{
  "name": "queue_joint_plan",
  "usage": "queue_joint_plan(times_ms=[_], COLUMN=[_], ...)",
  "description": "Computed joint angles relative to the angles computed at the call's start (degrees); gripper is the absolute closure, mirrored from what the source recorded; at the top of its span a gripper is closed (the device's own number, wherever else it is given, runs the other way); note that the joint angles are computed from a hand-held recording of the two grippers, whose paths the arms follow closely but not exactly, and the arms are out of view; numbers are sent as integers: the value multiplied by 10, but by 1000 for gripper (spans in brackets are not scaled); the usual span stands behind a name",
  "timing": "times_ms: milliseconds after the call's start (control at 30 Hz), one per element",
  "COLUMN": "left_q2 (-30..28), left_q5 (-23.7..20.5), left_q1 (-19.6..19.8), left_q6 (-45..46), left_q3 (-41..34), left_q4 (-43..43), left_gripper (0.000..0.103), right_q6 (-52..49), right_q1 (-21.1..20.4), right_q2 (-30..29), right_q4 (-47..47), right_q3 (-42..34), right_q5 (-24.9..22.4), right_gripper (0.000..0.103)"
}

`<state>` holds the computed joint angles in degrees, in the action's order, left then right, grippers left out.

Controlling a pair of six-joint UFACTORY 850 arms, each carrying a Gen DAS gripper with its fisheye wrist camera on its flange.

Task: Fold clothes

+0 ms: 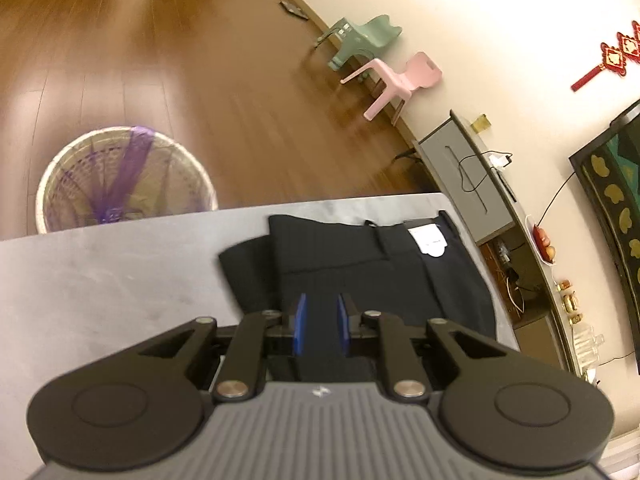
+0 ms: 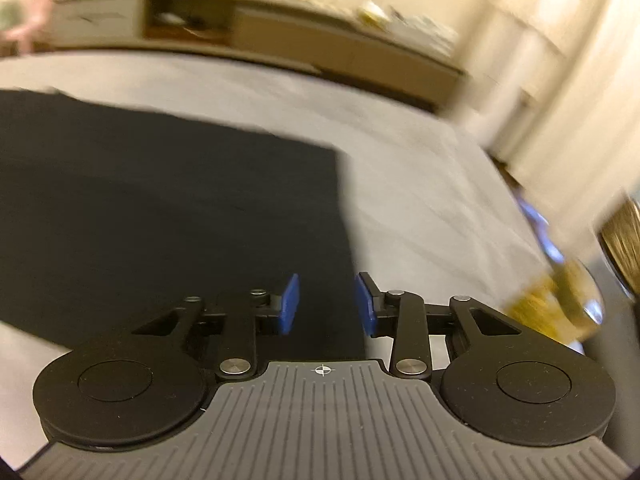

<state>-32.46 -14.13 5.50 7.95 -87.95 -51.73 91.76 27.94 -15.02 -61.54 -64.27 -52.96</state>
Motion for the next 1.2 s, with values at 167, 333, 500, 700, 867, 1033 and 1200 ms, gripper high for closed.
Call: queue_joint_plan(times_ms=[167, 333, 500, 700, 867, 1033, 1200], left_q2=[-9, -38, -61, -36, 4, 52, -28], left_q5=[-60, -156, -99, -39, -39, 41, -28], left_q1=[32, 52, 19, -1, -8, -38, -69], left_q6=[187, 312, 170, -28, -274, -219, -22], left_q3=[10, -1, -39, -18, 14, 48, -54], left_q4=[-200, -321, -122, 74, 256, 280, 215], left_gripper=[82, 80, 99, 99, 87, 79, 80], right_q6=[-70, -100, -49, 0, -42, -42, -201], right_q1=[30, 4, -41, -69, -62, 21, 50], right_q2=[-49, -68, -21, 32, 6, -51, -229], right_q4=[9, 72, 126, 138, 195, 104, 186], right_q3=[-79, -85, -34, 32, -17, -150, -425], right_q5=[51, 67, 110, 132, 54, 42, 163], right_gripper=[54, 57, 52, 51, 57, 59, 56])
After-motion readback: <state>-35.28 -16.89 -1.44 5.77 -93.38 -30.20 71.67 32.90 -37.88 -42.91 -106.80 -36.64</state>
